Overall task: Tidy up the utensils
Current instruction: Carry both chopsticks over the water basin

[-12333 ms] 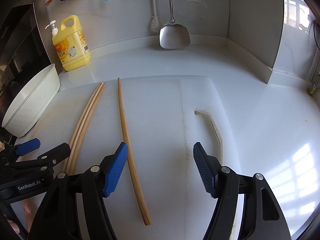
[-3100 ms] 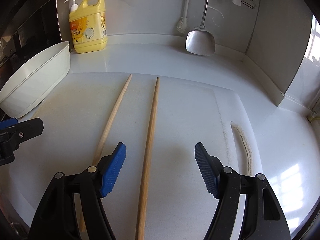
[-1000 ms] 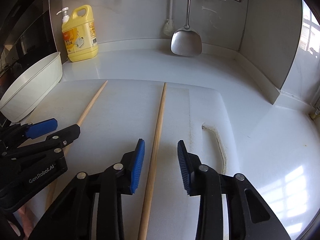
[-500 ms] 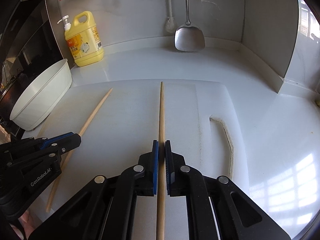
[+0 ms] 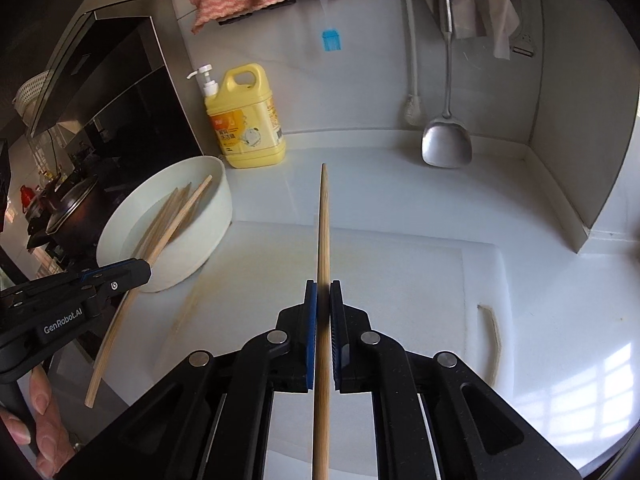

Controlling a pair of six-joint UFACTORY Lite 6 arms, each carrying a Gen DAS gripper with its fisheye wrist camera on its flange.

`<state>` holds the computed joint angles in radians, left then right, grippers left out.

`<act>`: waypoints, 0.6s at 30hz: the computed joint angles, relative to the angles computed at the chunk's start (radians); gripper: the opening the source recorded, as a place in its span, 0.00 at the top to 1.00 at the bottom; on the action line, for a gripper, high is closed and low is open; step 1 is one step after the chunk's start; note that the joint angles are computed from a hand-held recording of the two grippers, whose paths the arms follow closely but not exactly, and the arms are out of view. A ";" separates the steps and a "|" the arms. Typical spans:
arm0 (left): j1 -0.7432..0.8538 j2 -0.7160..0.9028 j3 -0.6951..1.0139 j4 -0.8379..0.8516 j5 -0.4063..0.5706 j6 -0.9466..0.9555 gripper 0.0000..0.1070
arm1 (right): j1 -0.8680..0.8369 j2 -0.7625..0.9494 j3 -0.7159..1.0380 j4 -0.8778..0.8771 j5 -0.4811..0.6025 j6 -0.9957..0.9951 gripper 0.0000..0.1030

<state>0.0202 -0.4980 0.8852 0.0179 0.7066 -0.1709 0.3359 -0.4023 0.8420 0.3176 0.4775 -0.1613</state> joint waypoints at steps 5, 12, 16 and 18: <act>0.405 0.135 0.142 -0.334 0.011 0.523 0.93 | 0.268 0.236 0.232 -0.321 -0.063 0.434 0.94; 0.701 0.599 0.539 -0.544 0.063 0.934 0.93 | 0.462 0.788 0.836 -0.549 0.002 0.783 0.94; 0.742 0.860 0.815 -0.525 0.132 0.951 0.93 | 0.498 1.099 1.255 -0.501 0.125 0.790 0.94; 0.743 0.967 0.932 -0.503 0.158 0.940 0.93 | 0.505 1.248 1.464 -0.471 0.185 0.777 0.94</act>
